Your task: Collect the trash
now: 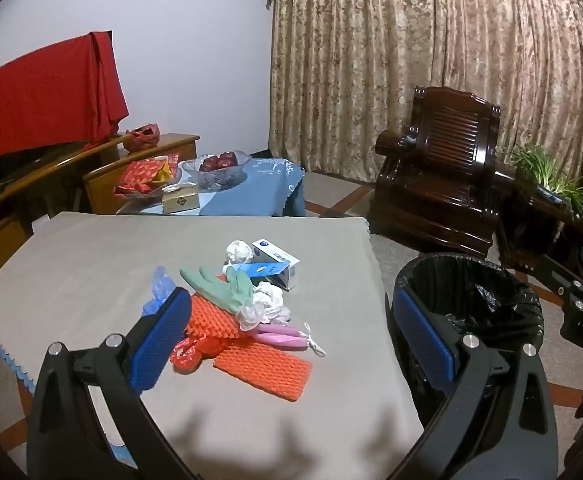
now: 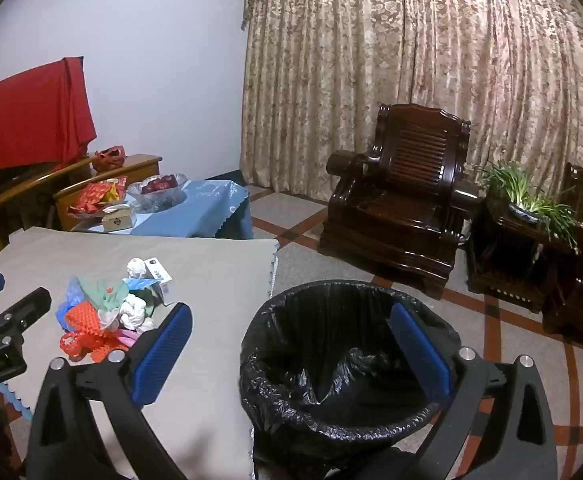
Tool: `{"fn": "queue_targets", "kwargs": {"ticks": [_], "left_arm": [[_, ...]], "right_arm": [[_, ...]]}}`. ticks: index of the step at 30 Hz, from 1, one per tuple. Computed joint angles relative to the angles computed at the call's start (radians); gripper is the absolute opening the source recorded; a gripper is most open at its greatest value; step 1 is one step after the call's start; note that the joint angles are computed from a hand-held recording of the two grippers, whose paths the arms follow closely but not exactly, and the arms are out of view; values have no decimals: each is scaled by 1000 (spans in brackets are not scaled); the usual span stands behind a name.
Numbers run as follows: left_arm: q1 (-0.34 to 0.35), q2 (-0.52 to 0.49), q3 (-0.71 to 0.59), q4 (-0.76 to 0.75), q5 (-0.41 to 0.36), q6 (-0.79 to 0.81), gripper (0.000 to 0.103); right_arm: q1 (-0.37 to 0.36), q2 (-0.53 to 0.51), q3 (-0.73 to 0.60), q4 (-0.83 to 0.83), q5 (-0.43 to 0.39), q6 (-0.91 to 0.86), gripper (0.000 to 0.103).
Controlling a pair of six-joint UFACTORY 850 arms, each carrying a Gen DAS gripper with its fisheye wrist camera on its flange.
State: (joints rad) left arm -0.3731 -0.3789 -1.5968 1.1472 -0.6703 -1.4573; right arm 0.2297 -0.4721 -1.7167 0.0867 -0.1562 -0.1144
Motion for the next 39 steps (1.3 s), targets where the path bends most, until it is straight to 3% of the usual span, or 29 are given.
{"fn": "queue_targets", "kwargs": {"ticks": [39], "left_arm": [[-2,1,4,19,-5,-12,98]], "right_arm": [[2,-1,4,3,9,-1,97]]}}
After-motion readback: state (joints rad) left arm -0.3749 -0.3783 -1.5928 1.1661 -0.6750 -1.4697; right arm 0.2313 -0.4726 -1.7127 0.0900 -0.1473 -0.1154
